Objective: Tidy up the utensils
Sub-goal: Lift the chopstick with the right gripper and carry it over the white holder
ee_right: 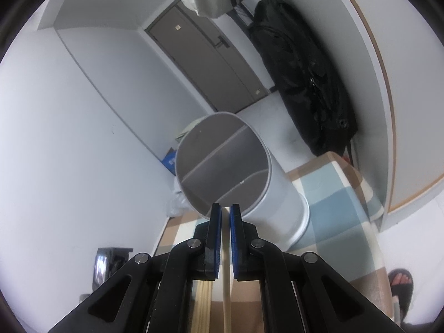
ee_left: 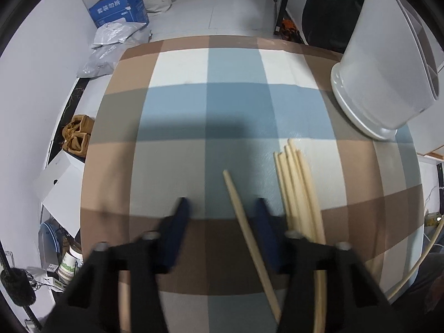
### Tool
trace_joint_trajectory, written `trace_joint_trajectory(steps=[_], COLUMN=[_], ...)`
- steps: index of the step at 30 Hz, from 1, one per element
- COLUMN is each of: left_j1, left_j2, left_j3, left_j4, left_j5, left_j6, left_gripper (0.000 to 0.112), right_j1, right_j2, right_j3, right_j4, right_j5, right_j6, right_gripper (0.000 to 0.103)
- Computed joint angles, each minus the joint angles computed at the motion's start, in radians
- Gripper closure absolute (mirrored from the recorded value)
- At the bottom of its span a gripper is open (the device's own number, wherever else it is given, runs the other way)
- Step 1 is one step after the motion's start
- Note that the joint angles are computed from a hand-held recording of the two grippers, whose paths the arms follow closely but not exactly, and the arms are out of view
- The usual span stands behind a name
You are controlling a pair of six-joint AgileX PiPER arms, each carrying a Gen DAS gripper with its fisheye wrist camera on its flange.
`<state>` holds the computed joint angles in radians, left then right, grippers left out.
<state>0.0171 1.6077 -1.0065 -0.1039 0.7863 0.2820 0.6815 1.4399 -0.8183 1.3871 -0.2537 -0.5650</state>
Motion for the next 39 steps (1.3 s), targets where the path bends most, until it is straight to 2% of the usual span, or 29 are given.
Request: trace_joint_trajectory(steps=[2, 5, 9, 11, 12, 16, 19, 21, 26, 31, 34, 39], left_j1=[-0.010, -0.006, 0.021, 0.036, 0.051, 0.115, 0.158, 0.171, 0.152, 0.165, 0.178, 0.146], left_j2=[0.011, 0.019, 0.002, -0.047, -0.080, -0.221, -0.327, -0.368, -0.358, -0.404, -0.391, -0.356], left_j3=[-0.015, -0.019, -0.009, 0.008, 0.019, 0.066, 0.103, 0.120, 0.072, 0.035, -0.043, -0.237], left_j4=[0.023, 0.021, -0.061, -0.130, -0.170, -0.369, -0.502, -0.537, -0.556, -0.555, -0.566, -0.576], left_j5=[0.012, 0.007, -0.014, -0.034, -0.043, -0.060, -0.037, -0.035, -0.014, 0.057, 0.145, 0.216], left_j6=[-0.044, -0.076, -0.036, 0.018, 0.058, 0.256, 0.397, 0.433, 0.447, 0.439, 0.396, 0.299], left_gripper=[0.104, 0.111, 0.111, 0.111, 0.111, 0.111, 0.111, 0.111, 0.111, 0.112, 0.112, 0.112], right_j1=[0.015, 0.044, 0.076, 0.096, 0.110, 0.147, 0.190, 0.217, 0.284, 0.304, 0.298, 0.222], right_j2=[0.000, -0.006, -0.014, -0.014, -0.013, -0.027, -0.035, -0.035, -0.018, -0.018, -0.030, -0.034], right_j3=[-0.003, -0.006, -0.008, -0.016, -0.024, -0.024, -0.035, -0.051, -0.111, -0.152, -0.190, -0.308], right_j4=[-0.005, 0.013, 0.028, 0.045, 0.065, -0.001, -0.026, -0.027, 0.006, 0.042, 0.081, 0.137], right_j5=[-0.027, -0.067, -0.113, -0.144, -0.164, -0.204, -0.258, -0.289, -0.359, -0.397, -0.412, -0.367], right_j6=[-0.012, -0.046, -0.077, -0.118, -0.155, -0.122, -0.128, -0.154, -0.255, -0.309, -0.369, -0.515], right_gripper=[0.098, 0.098, 0.098, 0.098, 0.098, 0.098, 0.098, 0.098, 0.098, 0.098, 0.098, 0.098])
